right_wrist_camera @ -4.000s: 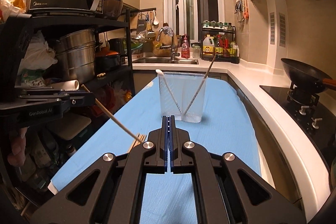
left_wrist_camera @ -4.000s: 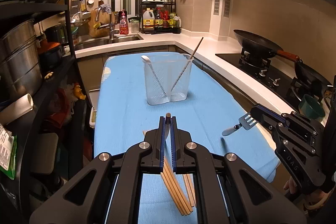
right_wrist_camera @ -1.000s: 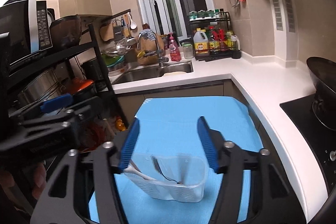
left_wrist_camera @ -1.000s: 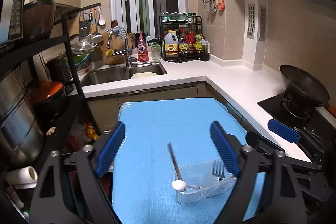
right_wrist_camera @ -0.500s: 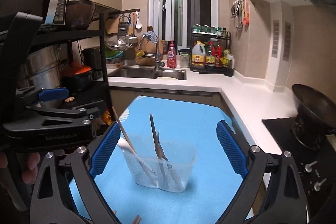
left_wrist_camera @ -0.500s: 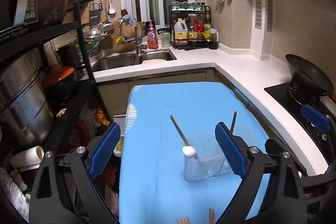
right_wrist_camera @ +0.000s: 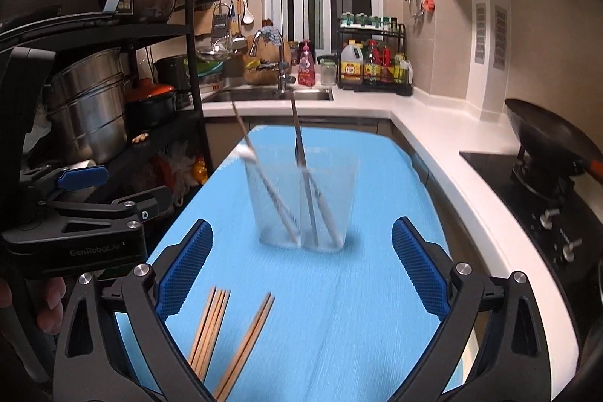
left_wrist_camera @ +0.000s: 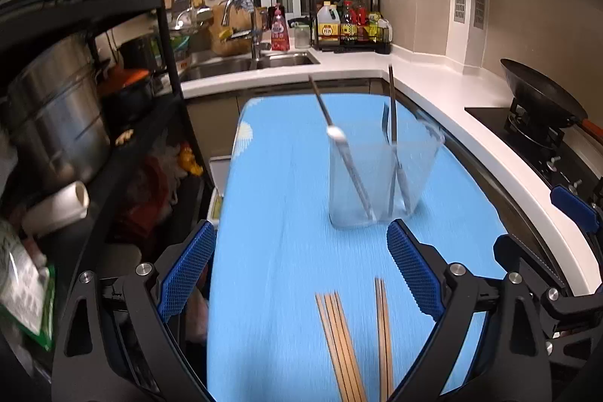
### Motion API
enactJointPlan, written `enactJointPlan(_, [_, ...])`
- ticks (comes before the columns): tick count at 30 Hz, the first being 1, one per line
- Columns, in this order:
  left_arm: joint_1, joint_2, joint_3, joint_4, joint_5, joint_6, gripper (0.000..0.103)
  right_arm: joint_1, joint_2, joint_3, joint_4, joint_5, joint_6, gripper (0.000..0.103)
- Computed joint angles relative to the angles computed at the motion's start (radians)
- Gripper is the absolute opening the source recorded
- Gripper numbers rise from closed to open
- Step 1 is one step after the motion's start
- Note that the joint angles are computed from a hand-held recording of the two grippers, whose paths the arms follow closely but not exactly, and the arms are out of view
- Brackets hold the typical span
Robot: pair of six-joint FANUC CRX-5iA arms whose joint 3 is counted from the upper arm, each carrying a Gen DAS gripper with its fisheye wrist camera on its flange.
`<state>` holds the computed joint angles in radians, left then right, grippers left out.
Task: Organize utensils
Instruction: 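Move both open tools back down toward the loose wooden chopsticks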
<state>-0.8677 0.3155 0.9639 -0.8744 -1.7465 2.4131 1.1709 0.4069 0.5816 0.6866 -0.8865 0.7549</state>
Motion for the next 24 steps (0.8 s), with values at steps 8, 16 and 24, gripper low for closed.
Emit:
enactJointPlan(8, [-0.100, -0.116, -0.271, 0.005, 0.035, 0.239, 0.090, 0.060, -0.143, -0.333, 0.065, 0.058, -0.186, 0.094])
enactJointPlan(16, [-0.162, -0.144, -0.416, 0.030, 0.037, 0.378, 0.090, 0.116, -0.221, -0.544, 0.106, 0.088, -0.308, 0.094])
enactJointPlan(24, [-0.224, -0.139, -0.487, 0.038, 0.018, 0.501, 0.090, 0.158, -0.255, -0.631, 0.072, 0.138, -0.277, 0.076])
